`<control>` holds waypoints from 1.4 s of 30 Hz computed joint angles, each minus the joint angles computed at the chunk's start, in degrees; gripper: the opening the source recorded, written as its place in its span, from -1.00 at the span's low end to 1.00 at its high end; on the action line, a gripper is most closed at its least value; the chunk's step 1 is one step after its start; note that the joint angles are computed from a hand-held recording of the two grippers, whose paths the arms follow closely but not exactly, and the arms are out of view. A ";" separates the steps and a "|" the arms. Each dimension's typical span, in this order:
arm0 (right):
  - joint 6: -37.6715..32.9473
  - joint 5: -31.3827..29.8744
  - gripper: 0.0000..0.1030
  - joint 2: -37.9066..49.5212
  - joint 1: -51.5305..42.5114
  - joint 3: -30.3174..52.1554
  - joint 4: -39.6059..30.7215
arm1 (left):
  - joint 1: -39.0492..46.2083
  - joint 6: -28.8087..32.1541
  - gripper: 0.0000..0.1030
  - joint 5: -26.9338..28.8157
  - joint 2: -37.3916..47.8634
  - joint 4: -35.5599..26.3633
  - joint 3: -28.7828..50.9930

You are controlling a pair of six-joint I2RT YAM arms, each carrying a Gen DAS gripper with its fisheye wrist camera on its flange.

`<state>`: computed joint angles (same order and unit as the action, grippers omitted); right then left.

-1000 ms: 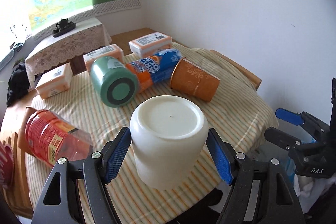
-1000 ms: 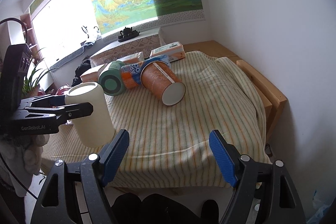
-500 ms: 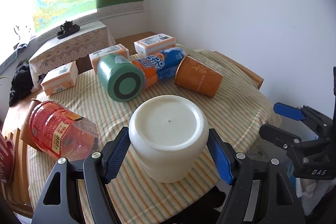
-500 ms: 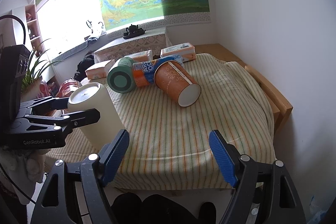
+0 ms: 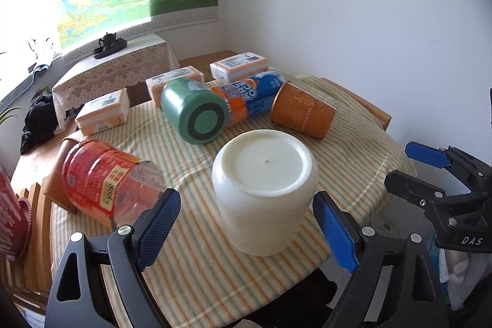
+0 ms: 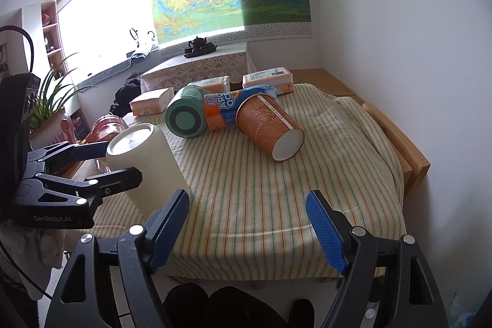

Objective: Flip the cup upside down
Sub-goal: 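Open the left tool and pull it back from the cup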

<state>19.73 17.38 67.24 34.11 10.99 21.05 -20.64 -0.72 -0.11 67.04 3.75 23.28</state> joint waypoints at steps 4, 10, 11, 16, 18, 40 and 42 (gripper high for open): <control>0.26 2.93 0.46 0.16 2.99 0.79 -0.41 | 1.25 -1.61 0.75 -2.46 -7.20 -2.42 -3.50; 0.81 8.29 0.46 1.66 7.89 2.28 -0.25 | 2.23 -3.94 0.77 -7.26 -21.65 -8.76 -8.25; 1.07 8.69 0.46 1.81 8.47 2.43 -0.11 | 2.57 -4.33 0.77 -8.14 -24.67 -10.29 -9.02; 2.10 11.39 0.47 2.76 11.07 2.89 0.66 | 6.73 -5.29 0.77 -7.48 -38.06 -19.21 -11.35; 2.50 12.28 0.47 3.09 12.01 2.85 1.34 | 5.41 -6.65 0.77 -11.17 -43.98 -23.32 -12.18; 3.02 27.33 0.72 -1.18 20.41 -0.76 7.07 | -17.37 -25.17 0.93 -44.28 -58.80 -36.51 -14.78; 2.91 28.06 0.72 -1.59 20.69 -0.87 6.95 | -16.76 -25.06 0.94 -43.73 -58.43 -35.92 -14.99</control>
<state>22.64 45.44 65.65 54.80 10.12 28.00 -37.40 -25.78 -43.85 8.61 -32.17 8.29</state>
